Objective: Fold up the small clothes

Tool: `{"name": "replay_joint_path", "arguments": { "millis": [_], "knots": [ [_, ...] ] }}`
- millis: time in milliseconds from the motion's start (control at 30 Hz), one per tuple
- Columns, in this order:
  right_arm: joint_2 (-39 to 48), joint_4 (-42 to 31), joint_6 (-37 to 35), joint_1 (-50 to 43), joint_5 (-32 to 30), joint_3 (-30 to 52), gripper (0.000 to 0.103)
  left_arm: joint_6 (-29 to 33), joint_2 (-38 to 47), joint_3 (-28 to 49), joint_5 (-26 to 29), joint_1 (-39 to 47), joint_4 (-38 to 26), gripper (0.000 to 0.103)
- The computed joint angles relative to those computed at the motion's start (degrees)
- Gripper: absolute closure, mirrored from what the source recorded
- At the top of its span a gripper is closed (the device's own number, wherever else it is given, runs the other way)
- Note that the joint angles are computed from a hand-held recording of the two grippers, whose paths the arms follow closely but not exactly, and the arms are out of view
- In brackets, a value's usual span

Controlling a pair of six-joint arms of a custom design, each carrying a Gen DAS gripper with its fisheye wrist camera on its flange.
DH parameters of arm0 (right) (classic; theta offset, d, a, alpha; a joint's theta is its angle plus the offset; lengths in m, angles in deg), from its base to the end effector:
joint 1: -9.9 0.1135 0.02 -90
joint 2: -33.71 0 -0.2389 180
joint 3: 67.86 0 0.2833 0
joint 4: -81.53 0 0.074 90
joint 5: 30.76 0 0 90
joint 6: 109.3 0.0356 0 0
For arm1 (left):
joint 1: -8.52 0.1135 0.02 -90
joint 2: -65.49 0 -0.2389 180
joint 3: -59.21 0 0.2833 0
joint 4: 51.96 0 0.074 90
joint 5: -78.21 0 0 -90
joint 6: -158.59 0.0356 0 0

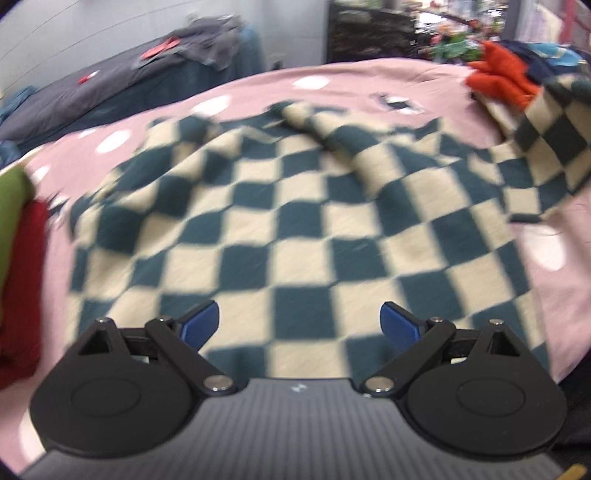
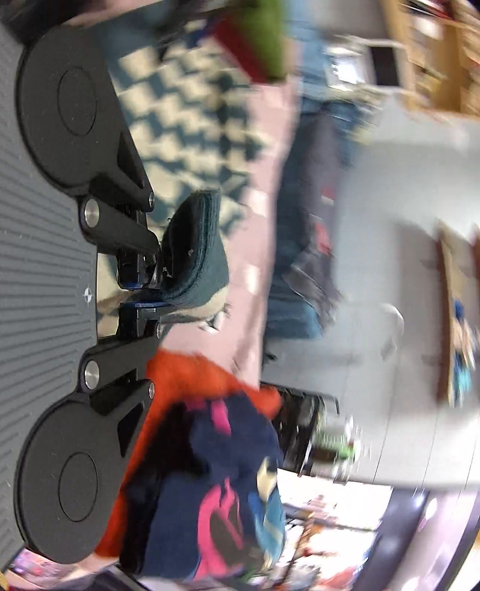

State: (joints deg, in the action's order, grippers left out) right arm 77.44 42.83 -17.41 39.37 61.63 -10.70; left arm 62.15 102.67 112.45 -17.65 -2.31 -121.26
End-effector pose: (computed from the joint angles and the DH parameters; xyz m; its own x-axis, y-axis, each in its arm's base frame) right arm 0.1940 0.1079 0.2977 -0.3866 -0.1806 -0.9044 -0.4462 0.8949 0.0120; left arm 0.1651 -0.0279 0.2486 -0.7961 0.0387 -0.6039 0.0378 0.9992 0.0142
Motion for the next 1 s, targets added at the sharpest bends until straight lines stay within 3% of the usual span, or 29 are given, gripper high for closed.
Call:
{"name": "replay_joint_path", "arguments": {
  "millis": [167,333,600,800,933,1000],
  "knots": [
    [-5.90,2.27,10.63,-6.87,-6.19,0.12,0.094,-3.09,6.82,2.34,-3.84,-9.62,7.34,0.005],
    [-10.06,8.07,17.85,-12.08,-11.76,0.00,0.094,-6.30,12.11,4.47,-1.33,-10.46,12.71,0.005],
    [-13.16,9.84,19.49,-18.70,-9.75,-1.17,0.094,-12.29,19.81,8.46,2.52,-3.48,20.37,0.005],
    [-11.84,11.22,20.55,-19.64,-11.20,-2.43,0.094,-9.13,36.86,18.21,-4.61,-6.96,25.39,0.006],
    [-11.95,10.68,18.80,-18.80,-12.16,-2.92,0.094,-10.35,49.50,27.98,-4.78,-8.81,24.08,0.006],
    [-11.62,10.47,17.69,-18.06,-11.90,-2.79,0.094,-9.09,55.81,33.21,-7.93,-11.32,21.87,0.006]
  ]
}}
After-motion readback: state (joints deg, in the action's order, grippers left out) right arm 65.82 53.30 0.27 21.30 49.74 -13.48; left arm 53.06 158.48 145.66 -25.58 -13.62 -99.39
